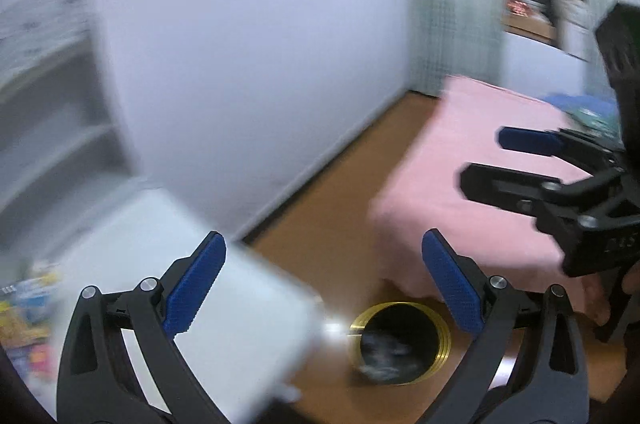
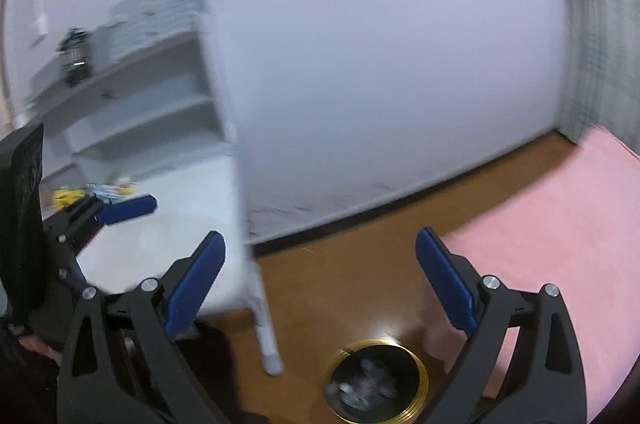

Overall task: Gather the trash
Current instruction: 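Move both tools back toward the trash pile on the desk, then grasp the yellow snack box with the left tool while the right tool grasps the blue-white wrapper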

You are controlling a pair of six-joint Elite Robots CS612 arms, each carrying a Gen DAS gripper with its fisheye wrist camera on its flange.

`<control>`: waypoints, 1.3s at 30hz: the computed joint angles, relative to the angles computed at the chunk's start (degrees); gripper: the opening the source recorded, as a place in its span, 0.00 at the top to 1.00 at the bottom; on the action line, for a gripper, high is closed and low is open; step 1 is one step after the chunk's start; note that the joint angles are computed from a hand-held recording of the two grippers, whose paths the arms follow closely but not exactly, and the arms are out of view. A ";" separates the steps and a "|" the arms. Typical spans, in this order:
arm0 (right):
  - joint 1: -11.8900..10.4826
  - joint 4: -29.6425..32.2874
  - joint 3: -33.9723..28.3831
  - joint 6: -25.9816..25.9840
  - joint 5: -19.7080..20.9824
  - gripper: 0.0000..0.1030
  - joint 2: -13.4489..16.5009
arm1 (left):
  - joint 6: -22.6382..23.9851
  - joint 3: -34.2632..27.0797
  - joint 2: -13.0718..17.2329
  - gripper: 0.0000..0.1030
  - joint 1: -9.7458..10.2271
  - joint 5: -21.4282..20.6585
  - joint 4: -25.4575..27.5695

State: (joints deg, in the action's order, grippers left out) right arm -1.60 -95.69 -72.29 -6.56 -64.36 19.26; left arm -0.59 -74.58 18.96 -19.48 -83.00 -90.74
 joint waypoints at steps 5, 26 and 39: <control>4.72 -2.64 7.49 -3.57 7.77 0.10 -3.15 | -4.77 -7.09 1.70 0.07 4.26 12.68 5.16; 18.81 0.02 35.02 -20.63 10.46 0.10 -14.19 | -19.74 -20.91 7.71 0.07 18.33 21.26 23.87; 18.36 -1.87 44.74 -25.14 10.83 0.10 -18.71 | -4.06 -8.61 4.55 0.07 21.95 3.93 9.42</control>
State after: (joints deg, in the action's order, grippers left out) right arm 16.76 -97.56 -27.55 -31.70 -53.52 0.55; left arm -4.65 -83.19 23.50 2.46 -79.07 -81.32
